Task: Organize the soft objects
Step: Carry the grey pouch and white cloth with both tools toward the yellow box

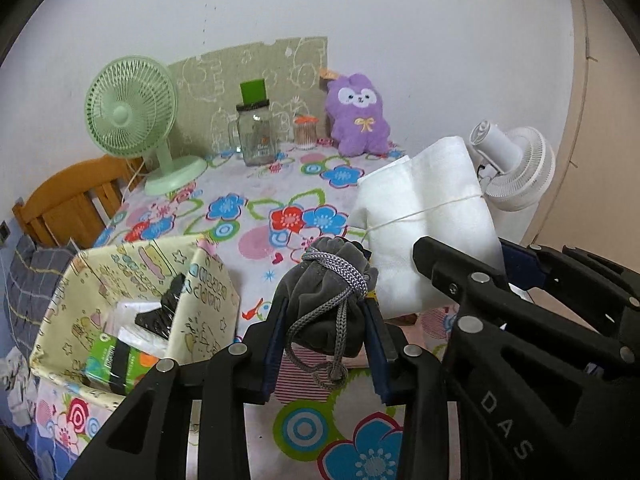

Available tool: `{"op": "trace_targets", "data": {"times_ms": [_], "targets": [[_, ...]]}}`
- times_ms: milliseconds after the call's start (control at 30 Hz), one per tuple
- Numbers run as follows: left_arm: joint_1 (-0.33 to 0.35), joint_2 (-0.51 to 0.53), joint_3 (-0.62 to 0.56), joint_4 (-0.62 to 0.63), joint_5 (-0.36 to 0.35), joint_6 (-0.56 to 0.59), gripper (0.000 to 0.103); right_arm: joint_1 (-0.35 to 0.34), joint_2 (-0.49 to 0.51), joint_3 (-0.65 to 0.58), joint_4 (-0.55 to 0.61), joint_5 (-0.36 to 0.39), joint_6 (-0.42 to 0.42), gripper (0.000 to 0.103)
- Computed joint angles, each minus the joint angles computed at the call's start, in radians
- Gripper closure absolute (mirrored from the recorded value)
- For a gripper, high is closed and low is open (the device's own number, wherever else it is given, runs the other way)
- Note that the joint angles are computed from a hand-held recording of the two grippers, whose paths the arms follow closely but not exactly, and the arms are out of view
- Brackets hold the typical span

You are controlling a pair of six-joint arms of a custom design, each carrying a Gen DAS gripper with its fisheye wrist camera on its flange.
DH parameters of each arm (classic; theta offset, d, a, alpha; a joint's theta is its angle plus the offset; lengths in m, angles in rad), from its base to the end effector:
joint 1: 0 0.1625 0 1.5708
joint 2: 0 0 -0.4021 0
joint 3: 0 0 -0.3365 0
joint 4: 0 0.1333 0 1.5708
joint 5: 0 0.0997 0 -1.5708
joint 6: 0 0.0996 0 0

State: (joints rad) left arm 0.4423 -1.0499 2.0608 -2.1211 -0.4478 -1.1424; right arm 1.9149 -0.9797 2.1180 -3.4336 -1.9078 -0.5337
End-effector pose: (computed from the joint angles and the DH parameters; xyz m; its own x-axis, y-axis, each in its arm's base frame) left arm -0.3103 -0.3938 0.1432 -0.6630 -0.1150 -0.7397 0.4971 0.6712 -0.5499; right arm 0.2639 -0.4388 0.1865 -0.7000 -0.4551 0.5503 -0.7071 0.5499 -0.4446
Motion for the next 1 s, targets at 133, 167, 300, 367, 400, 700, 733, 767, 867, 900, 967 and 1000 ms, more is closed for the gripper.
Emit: {"op": "trace_targets", "data": {"times_ms": [133, 167, 300, 367, 400, 700, 733, 767, 867, 900, 967, 1000], "targets": [[-0.024, -0.012, 0.0, 0.025, 0.009, -0.01, 0.066, 0.016, -0.021, 0.01, -0.01, -0.011, -0.002, 0.074], [-0.03, -0.014, -0.001, 0.034, 0.01, -0.014, 0.066, 0.02, -0.023, 0.011, -0.013, -0.015, -0.002, 0.074], [-0.055, -0.025, -0.003, 0.079, 0.019, -0.039, 0.066, 0.032, -0.043, 0.025, -0.025, -0.025, -0.008, 0.074], [-0.064, -0.031, -0.005, 0.098, 0.022, -0.048, 0.066, 0.041, -0.055, 0.032, -0.027, -0.032, -0.01, 0.074], [-0.069, -0.034, -0.006, 0.108, 0.022, -0.051, 0.066, 0.045, -0.06, 0.034, -0.028, -0.034, -0.011, 0.075], [-0.112, -0.074, -0.006, 0.221, 0.046, -0.103, 0.066, 0.085, -0.08, 0.045, -0.04, -0.061, -0.017, 0.075], [-0.114, -0.077, -0.006, 0.232, 0.049, -0.11, 0.066, 0.087, -0.08, 0.047, -0.044, -0.062, -0.018, 0.075], [-0.117, -0.083, -0.005, 0.238, 0.049, -0.11, 0.066, 0.092, -0.08, 0.048, -0.048, -0.065, -0.018, 0.075], [-0.125, -0.097, -0.003, 0.268, 0.048, -0.124, 0.066, 0.104, -0.077, 0.052, -0.058, -0.071, -0.018, 0.075], [-0.127, -0.104, 0.0, 0.276, 0.048, -0.126, 0.066, 0.108, -0.075, 0.051, -0.06, -0.074, -0.017, 0.075], [-0.128, -0.116, 0.005, 0.277, 0.047, -0.122, 0.066, 0.116, -0.071, 0.052, -0.067, -0.08, -0.016, 0.075], [-0.129, -0.124, 0.009, 0.279, 0.047, -0.12, 0.066, 0.121, -0.069, 0.052, -0.071, -0.083, -0.015, 0.075]]}}
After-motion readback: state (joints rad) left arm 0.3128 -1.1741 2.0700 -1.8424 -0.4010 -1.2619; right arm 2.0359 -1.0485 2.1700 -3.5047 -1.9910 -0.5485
